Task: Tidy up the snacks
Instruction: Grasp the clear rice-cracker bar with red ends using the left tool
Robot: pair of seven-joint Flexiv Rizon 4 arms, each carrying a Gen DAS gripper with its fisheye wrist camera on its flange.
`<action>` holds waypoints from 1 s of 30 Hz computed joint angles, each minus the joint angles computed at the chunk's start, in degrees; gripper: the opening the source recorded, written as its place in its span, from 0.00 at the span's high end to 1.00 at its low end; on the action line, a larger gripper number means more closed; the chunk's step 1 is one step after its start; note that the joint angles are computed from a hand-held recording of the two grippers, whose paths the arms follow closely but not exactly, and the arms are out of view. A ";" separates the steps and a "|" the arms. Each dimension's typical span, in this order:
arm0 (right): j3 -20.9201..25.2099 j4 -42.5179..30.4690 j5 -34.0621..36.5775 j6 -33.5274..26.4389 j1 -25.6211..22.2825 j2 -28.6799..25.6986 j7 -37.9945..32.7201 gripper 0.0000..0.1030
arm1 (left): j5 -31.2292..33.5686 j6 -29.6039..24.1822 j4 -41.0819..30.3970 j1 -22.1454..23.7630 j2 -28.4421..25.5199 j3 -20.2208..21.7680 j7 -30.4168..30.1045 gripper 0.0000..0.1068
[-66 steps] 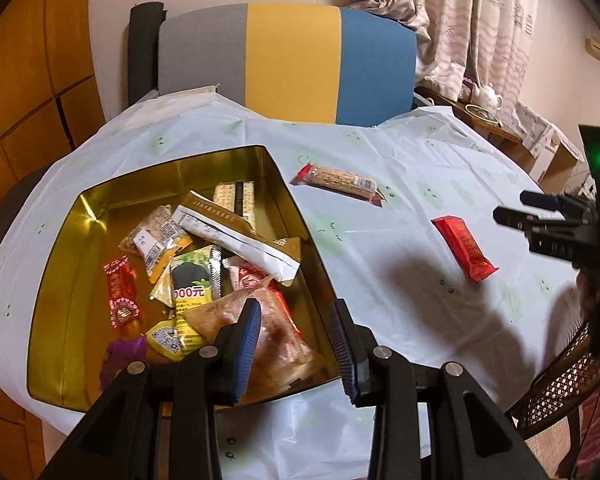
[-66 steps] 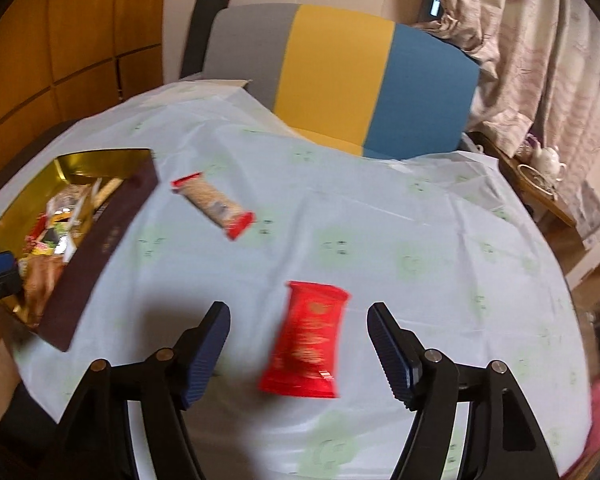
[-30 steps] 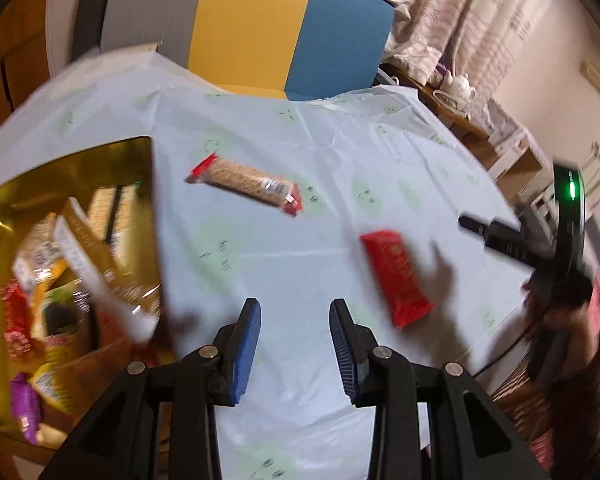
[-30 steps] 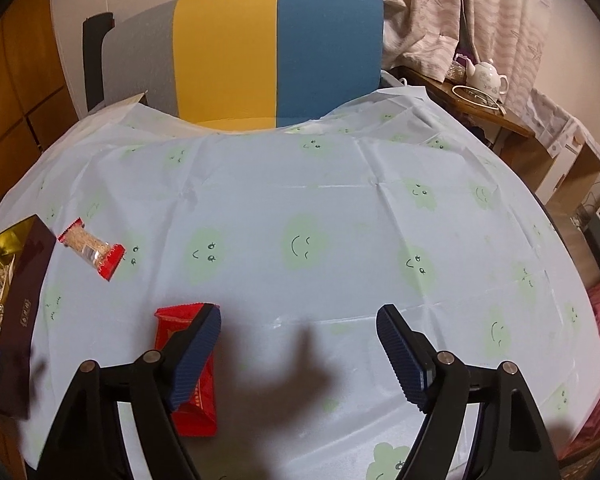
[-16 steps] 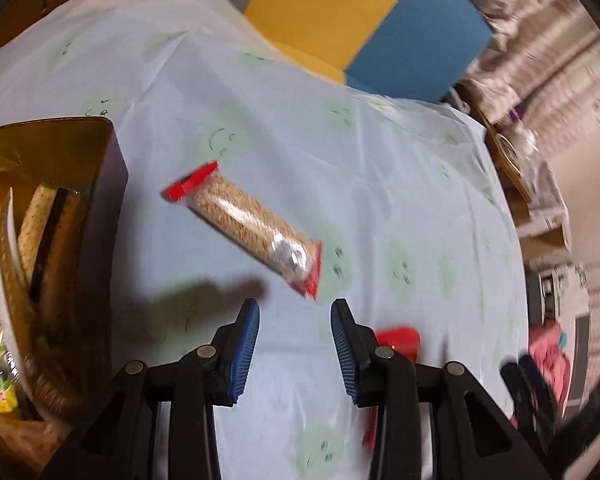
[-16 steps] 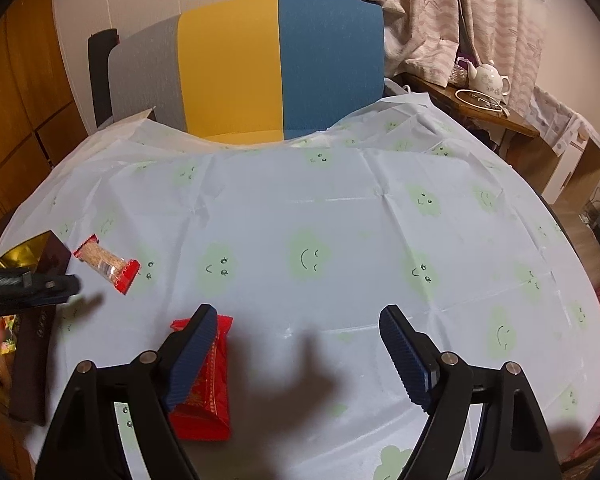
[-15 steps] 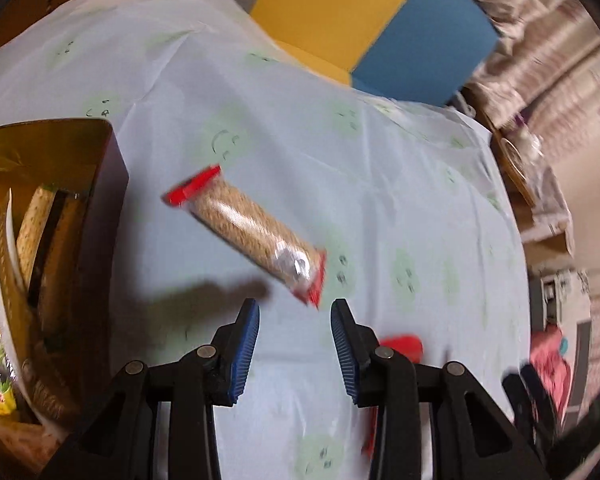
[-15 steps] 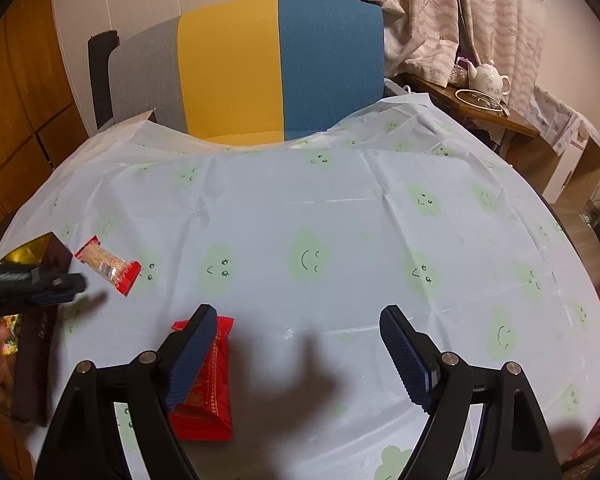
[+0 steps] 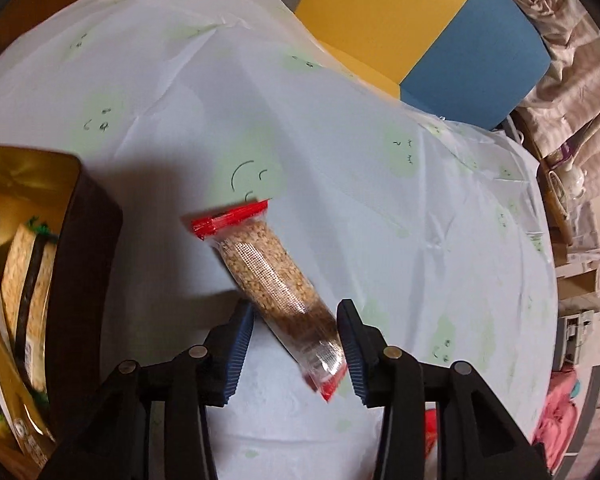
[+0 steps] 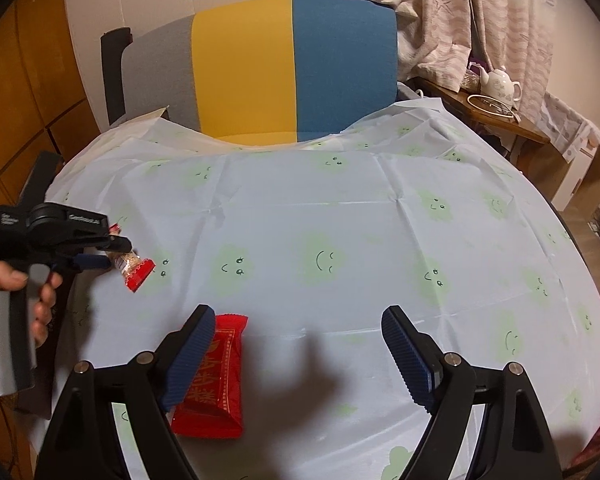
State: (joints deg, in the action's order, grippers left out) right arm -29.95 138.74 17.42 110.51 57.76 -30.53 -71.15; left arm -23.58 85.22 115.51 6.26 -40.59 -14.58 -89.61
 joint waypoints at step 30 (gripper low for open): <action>-4.84 0.40 -2.64 -3.20 3.31 -1.77 2.58 0.17 | 22.16 10.33 27.27 20.80 7.13 -20.41 27.04 0.63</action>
State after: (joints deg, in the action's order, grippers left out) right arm -34.79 139.13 14.78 107.31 61.06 -32.30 -68.57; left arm -1.42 95.55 142.78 27.06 -33.46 -34.99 -62.57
